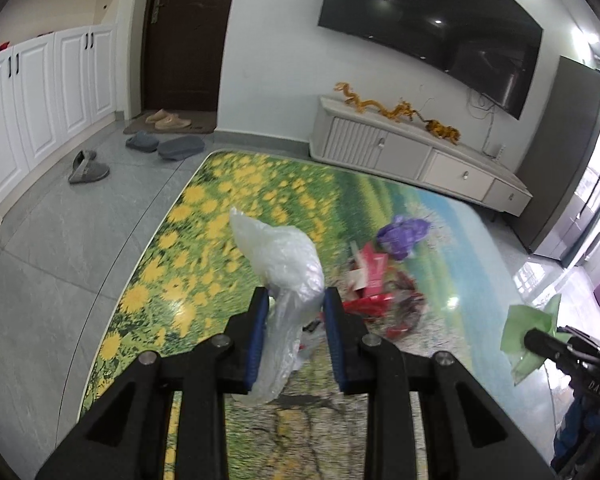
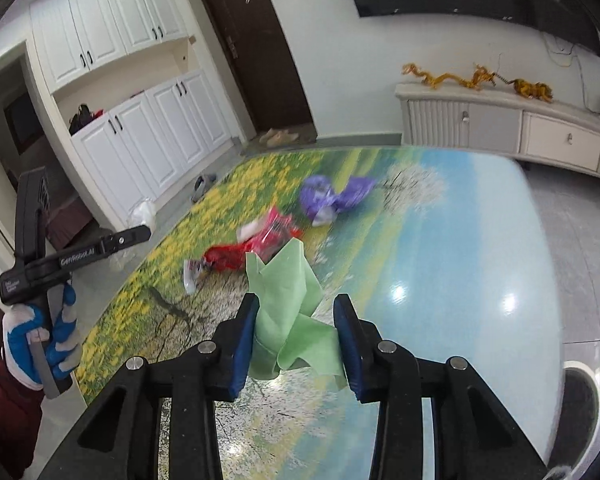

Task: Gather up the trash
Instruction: 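Carry the clear bag and green cloth over the bin and open both tools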

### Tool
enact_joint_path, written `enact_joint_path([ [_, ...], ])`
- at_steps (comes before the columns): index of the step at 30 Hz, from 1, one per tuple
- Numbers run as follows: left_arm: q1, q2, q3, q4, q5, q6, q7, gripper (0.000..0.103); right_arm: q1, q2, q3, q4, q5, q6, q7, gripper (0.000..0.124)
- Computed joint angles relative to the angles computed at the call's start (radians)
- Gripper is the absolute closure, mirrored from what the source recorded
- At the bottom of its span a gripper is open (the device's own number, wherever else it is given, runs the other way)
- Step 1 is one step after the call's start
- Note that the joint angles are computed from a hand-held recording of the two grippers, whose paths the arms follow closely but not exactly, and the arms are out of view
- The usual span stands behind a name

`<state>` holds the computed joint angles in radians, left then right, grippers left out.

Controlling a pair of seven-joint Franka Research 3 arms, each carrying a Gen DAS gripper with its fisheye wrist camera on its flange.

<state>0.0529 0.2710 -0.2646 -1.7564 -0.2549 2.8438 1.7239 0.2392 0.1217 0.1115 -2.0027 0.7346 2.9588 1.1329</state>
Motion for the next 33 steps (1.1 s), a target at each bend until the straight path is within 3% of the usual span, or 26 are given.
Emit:
enact_joint_path([
  [4, -0.006, -0.019, -0.04, 0.008, -0.039, 0.004, 0.059, 0.077, -0.006, -0.071, -0.014, -0.063, 0.027, 0.076, -0.005, 0.088],
  [11, -0.073, -0.014, -0.075, 0.059, -0.06, -0.014, 0.133, 0.077, -0.009, -0.176, -0.075, -0.161, 0.091, 0.18, -0.012, 0.088],
  [15, -0.127, 0.018, -0.092, 0.121, -0.047, -0.046, 0.153, 0.077, -0.04, -0.231, -0.102, -0.24, 0.016, 0.236, 0.079, 0.088],
  [18, -0.18, 0.062, -0.101, 0.187, -0.009, -0.081, 0.148, 0.077, -0.1, -0.267, -0.097, -0.305, -0.074, 0.264, 0.186, 0.087],
  [25, -0.325, 0.23, -0.117, 0.41, 0.107, -0.229, 0.121, 0.077, -0.415, -0.317, 0.064, -0.428, -0.281, 0.264, 0.463, 0.086],
  [27, -0.368, 0.288, -0.117, 0.487, 0.137, -0.277, 0.114, 0.077, -0.439, -0.314, 0.047, -0.451, -0.301, 0.254, 0.501, 0.085],
  [30, -0.439, 0.385, -0.109, 0.622, 0.181, -0.359, 0.1, 0.077, -0.537, -0.313, 0.089, -0.479, -0.383, 0.228, 0.59, 0.085],
  [33, -0.514, 0.504, -0.095, 0.804, 0.211, -0.466, 0.082, 0.077, -0.514, -0.289, 0.029, -0.492, -0.396, 0.211, 0.615, 0.084],
])
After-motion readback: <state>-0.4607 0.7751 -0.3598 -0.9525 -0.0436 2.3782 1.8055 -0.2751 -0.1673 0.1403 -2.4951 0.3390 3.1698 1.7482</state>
